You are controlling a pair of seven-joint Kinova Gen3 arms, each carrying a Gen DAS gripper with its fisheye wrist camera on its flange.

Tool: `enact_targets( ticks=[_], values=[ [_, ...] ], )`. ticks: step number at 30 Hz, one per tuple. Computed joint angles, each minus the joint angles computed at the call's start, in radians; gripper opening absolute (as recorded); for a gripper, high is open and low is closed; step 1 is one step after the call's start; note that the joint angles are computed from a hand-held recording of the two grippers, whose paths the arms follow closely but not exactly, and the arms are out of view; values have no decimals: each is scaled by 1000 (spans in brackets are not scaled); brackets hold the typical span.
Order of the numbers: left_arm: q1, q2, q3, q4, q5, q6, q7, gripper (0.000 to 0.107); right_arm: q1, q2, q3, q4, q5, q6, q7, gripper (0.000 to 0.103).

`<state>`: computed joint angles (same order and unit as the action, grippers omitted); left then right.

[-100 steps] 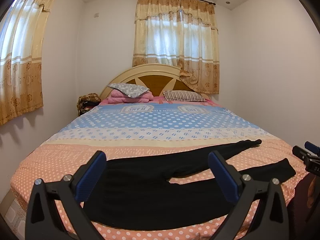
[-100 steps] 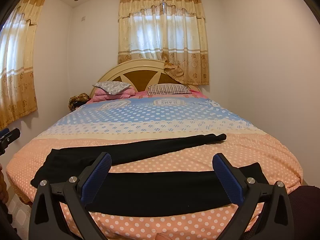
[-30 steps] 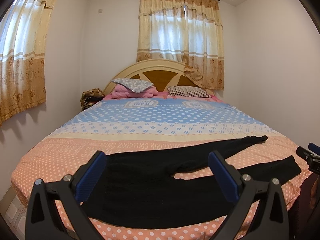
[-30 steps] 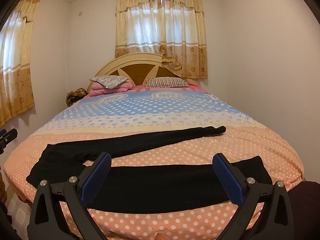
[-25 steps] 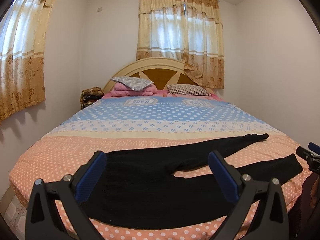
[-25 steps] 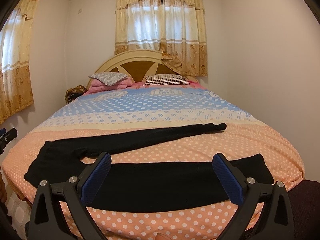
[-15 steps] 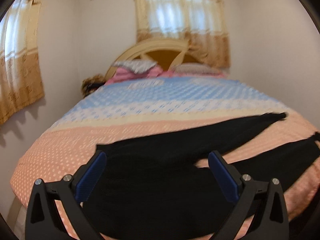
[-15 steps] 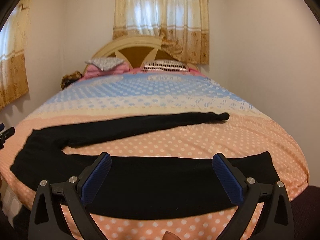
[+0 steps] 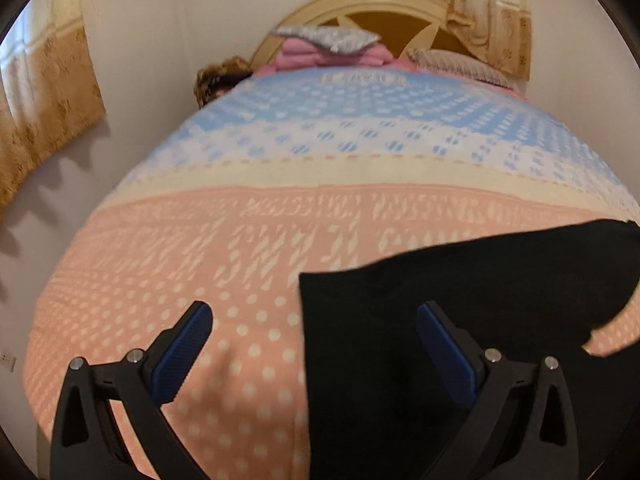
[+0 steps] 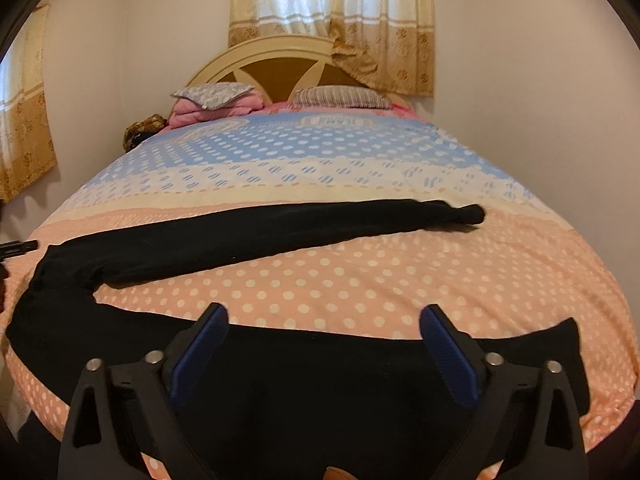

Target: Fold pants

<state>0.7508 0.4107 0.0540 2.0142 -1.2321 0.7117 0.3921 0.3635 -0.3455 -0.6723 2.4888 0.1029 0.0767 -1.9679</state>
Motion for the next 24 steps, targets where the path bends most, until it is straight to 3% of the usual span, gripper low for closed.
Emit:
enact_targets(
  ticks=[2,5,9,10,12,13,14,17,21,24],
  values=[
    [-64,16,12,-18,21,-71,-67,103,-59,40,57,-19,3,15,16,86],
    [-103,40,-12,-53,105,-145,-189,96,-57,65,76,-43,38,33,17,78],
    [-186,52,13,-66,231,-235,-342,74,-51,110,143,-100,3,74,138,65],
    [-216,48,29,-56,244,-276,-356,64,-56,135,187,-130,-15,90,179,64],
    [-222,38,9,-28,227,-350,-348,58,-91,176,280,-176,-75,111,260,59],
    [-198,40,-24,-27,227,-366,-359,51,-97,211,326,-220,-109,138,301,48],
    [-184,42,-39,-32,243,-367,-385,51,-112,243,373,-262,-142,171,341,39],
    [-176,49,-29,-66,331,-322,-498,46,-160,356,512,-399,-234,258,448,38],
    [-193,57,-7,-108,433,-283,-626,45,-259,500,692,-575,-299,354,505,38],
    [-228,60,-4,-117,504,-302,-709,45,-241,594,706,-679,-323,392,524,38]
  ],
)
